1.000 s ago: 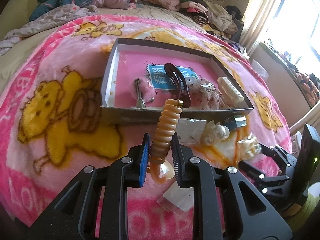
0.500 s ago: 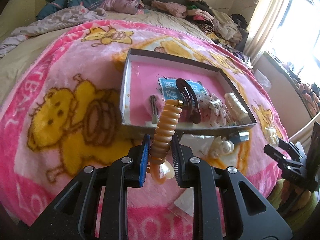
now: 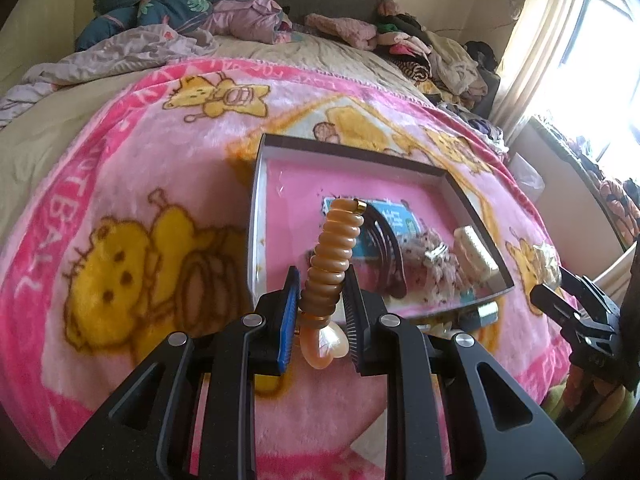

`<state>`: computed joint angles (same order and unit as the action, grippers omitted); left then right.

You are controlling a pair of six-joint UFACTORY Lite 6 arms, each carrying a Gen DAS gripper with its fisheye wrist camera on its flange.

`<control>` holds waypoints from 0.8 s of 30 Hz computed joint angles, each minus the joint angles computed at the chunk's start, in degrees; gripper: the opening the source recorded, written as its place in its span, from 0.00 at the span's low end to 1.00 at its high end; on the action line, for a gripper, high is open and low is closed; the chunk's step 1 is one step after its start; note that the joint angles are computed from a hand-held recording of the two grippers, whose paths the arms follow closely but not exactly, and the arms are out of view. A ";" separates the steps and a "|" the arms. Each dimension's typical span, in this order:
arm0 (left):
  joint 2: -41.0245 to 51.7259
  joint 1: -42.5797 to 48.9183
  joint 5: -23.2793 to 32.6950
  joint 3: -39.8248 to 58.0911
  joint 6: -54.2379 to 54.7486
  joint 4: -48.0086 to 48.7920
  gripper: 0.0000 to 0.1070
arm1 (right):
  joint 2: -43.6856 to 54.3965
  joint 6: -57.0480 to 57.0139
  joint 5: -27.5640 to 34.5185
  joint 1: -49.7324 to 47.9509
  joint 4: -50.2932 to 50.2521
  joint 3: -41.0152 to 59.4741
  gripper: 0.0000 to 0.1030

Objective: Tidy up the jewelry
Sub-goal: 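Carry the hair tie and bagged rings into the box while opening both tools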

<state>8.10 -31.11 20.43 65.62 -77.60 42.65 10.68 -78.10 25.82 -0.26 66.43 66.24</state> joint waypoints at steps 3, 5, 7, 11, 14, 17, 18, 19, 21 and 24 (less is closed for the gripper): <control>1.46 0.87 0.01 2.44 2.69 -1.77 0.13 | 1.45 1.32 -0.36 1.52 -0.76 2.55 0.77; 2.39 1.29 0.07 3.92 4.43 -3.00 0.13 | 2.50 2.18 -0.75 2.52 -1.28 4.33 0.77; 3.73 1.70 0.19 5.83 6.40 -4.25 0.13 | 3.41 3.16 -1.14 3.38 -2.07 5.80 0.77; 6.55 2.35 0.68 9.66 10.38 -6.97 0.13 | 5.33 4.83 -1.57 4.66 -3.33 8.77 0.77; 9.01 2.99 0.84 12.86 13.29 -9.21 0.13 | 6.75 5.71 -1.73 5.36 -4.22 10.91 0.77; 11.63 3.78 0.81 15.88 16.60 -11.94 0.13 | 8.42 7.04 -2.01 6.13 -5.55 13.16 0.77; 12.89 4.10 0.81 17.25 17.91 -13.08 0.13 | 9.04 7.47 -2.17 6.35 -5.92 13.87 0.77; 13.45 4.27 0.78 17.76 18.62 -13.64 0.13 | 9.58 7.78 -2.21 6.43 -6.27 14.45 0.77; 15.42 4.67 0.94 19.77 20.81 -15.47 0.13 | 10.95 8.80 -2.27 6.64 -7.26 15.86 0.77; 18.31 5.35 1.06 22.48 23.92 -18.15 0.13 | 13.26 10.41 -2.12 6.96 -8.60 18.12 0.77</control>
